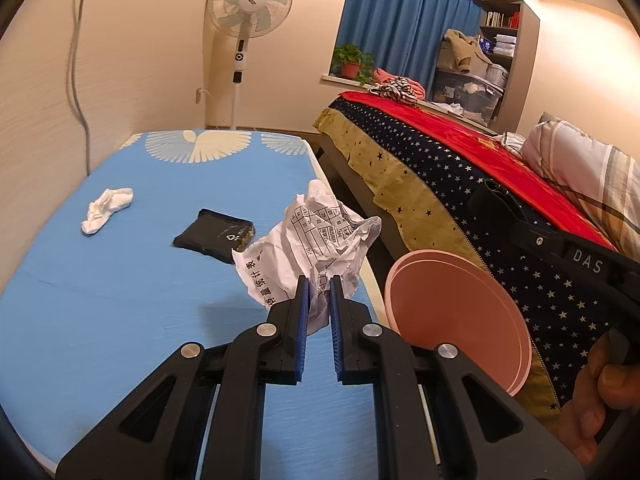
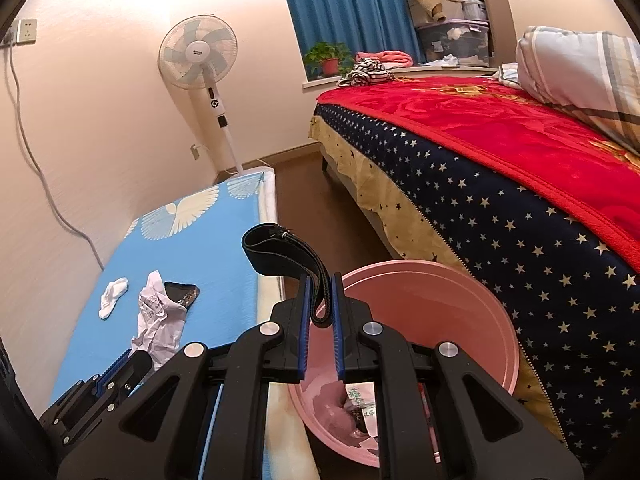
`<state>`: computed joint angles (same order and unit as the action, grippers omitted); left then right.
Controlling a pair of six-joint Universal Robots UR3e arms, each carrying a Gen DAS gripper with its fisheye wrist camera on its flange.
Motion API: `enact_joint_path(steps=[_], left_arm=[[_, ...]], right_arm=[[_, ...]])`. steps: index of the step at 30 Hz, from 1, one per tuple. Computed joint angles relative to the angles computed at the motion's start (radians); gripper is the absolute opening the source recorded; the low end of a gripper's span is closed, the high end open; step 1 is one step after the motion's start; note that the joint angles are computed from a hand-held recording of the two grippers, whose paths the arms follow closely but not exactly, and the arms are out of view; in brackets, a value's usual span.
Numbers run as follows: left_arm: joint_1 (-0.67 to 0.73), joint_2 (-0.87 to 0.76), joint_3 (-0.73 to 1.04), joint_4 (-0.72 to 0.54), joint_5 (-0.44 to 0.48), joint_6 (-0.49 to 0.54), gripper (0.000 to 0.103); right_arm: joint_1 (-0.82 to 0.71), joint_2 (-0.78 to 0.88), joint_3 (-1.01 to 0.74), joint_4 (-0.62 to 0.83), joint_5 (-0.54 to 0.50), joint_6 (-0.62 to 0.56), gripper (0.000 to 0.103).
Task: Collect trash
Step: 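Carry the printed paper and black strap with both tools over the pink bin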
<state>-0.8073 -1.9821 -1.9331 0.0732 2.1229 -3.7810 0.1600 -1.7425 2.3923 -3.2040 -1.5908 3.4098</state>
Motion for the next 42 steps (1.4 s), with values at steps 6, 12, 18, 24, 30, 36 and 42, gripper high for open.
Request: enact_joint_path(steps=[6, 12, 18, 24, 30, 36, 42], left_arm=[[-0.003, -0.024, 0.032, -0.003, -0.006, 0.012, 0.01], [-0.004, -0.046, 0.063, -0.006, -0.015, 0.022, 0.01], [-0.008, -0.073, 0.096, -0.01, -0.026, 0.03, 0.01], [-0.01, -0.1, 0.134, -0.014, -0.046, 0.042, 0.01], [-0.012, -0.142, 0.193, -0.019, -0.074, 0.056, 0.01], [-0.014, -0.196, 0.267, -0.033, -0.107, 0.068, 0.01], [-0.02, -0.259, 0.361, -0.053, -0.138, 0.082, 0.01]], right_arm=[[-0.006, 0.004, 0.004, -0.009, -0.014, 0.008, 0.01], [-0.034, -0.006, 0.016, -0.011, -0.008, 0.005, 0.01], [-0.029, -0.001, 0.016, -0.01, -0.02, 0.008, 0.01], [-0.06, -0.011, 0.022, 0.0, -0.015, 0.01, 0.01], [-0.088, -0.016, 0.038, 0.007, -0.019, 0.004, 0.01], [-0.129, -0.044, 0.059, 0.024, -0.024, -0.009, 0.01], [-0.172, -0.059, 0.083, 0.033, -0.026, -0.02, 0.01]])
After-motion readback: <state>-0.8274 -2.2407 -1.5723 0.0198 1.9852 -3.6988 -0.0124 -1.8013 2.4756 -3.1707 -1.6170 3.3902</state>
